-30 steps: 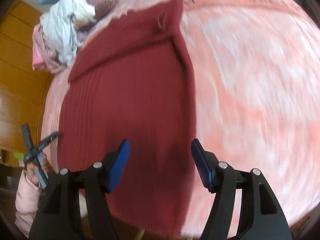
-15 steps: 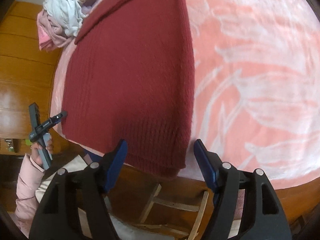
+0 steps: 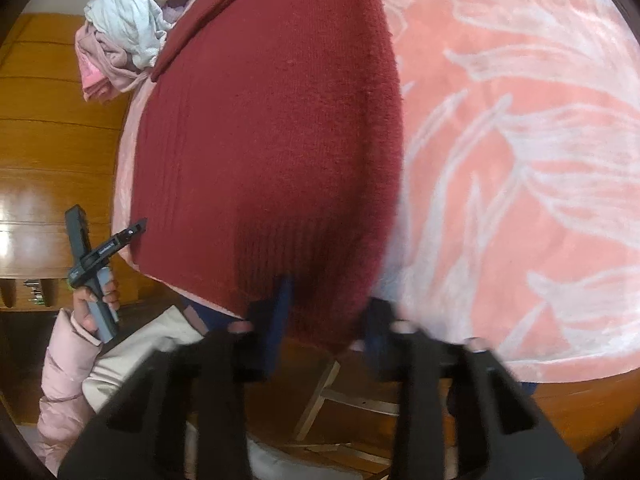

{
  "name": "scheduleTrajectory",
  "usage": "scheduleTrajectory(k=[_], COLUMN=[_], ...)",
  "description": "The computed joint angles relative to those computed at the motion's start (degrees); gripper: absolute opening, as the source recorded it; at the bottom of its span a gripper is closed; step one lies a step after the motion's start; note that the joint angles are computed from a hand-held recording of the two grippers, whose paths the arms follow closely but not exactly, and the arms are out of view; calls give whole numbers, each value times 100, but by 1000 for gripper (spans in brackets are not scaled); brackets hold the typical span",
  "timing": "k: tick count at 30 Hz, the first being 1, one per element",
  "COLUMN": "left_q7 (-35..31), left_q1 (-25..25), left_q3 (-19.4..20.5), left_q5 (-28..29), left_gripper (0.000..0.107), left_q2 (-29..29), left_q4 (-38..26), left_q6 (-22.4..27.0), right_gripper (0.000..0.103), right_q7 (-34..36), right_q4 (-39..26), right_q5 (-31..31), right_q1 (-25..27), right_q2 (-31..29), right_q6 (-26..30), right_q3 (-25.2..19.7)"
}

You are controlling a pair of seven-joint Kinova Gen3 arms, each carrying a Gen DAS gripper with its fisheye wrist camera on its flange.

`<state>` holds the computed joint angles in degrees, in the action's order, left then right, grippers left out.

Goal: Fold small clothes
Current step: 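Grasp the hem with both tools and lift it toward the collar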

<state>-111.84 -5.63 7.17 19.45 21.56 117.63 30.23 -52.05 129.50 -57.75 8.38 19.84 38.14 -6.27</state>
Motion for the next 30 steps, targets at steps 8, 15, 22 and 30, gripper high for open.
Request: scheduleTrajectory(k=[8,15,22,30], left_q7=[-727,-1662,-2160,-2350], left_q1=[-529,-1098,-1149,-1039], left_q3=[244,175,-84,-295], left_q5=[828,1897,2766,3064], left_gripper=[13,12,12,12], left_q2=[15,-190,-239,-335], left_q4=[-68,-132,-324,-403], left_q6=[404,1061,1653,1885], right_gripper=[6,6,6,6], right_q7=[51,794,995,1039], right_q4=[-6,54,-58,-133], right_q5=[71,-441,-773,-924], right_q1=[-47,205,115,54], right_q2=[-281,-628,-759,-880], right_q6=[38,425,631,741], right_q3=[22,238,430,549])
